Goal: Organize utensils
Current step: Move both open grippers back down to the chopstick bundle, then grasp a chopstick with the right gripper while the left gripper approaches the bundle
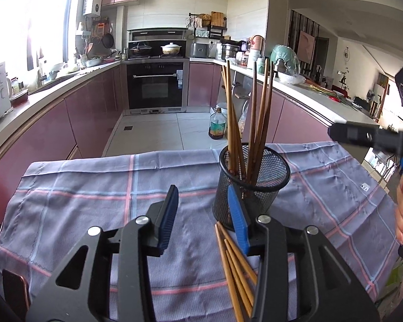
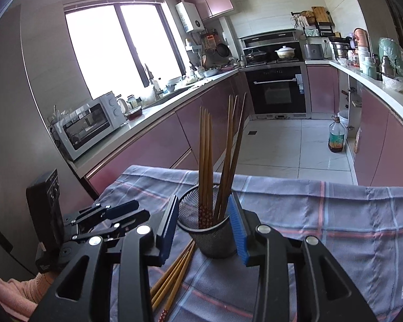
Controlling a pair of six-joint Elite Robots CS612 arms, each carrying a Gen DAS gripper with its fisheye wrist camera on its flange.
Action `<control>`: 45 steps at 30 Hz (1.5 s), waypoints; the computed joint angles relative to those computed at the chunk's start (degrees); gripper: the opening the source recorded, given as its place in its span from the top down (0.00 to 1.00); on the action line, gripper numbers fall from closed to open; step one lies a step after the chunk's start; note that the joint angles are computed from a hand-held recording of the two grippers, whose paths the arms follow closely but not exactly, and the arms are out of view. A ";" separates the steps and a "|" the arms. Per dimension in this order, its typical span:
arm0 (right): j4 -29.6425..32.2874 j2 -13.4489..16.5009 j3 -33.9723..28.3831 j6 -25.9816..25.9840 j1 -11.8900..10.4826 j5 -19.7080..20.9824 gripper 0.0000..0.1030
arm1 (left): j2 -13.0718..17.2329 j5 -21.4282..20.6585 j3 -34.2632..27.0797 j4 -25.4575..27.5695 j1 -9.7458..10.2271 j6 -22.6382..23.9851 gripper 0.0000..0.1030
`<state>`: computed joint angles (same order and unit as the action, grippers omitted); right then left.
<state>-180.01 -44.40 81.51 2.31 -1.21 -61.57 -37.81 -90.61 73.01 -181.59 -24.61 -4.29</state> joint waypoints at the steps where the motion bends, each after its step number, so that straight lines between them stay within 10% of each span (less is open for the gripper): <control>1: 0.65 -0.06 0.45 -0.54 0.09 0.26 0.65 | -0.18 0.17 0.38 0.03 0.00 0.09 0.61; 13: 10.15 0.97 1.21 -3.49 1.67 2.81 0.64 | -2.21 1.61 4.58 0.35 0.07 -0.16 0.58; 22: 22.26 2.37 -1.67 -7.96 3.80 -0.97 0.72 | -2.89 0.15 7.22 2.29 0.96 -1.08 0.58; 45: 28.67 5.08 -7.91 -11.71 7.33 -13.13 0.87 | -2.82 -2.85 8.67 4.10 1.11 0.23 0.59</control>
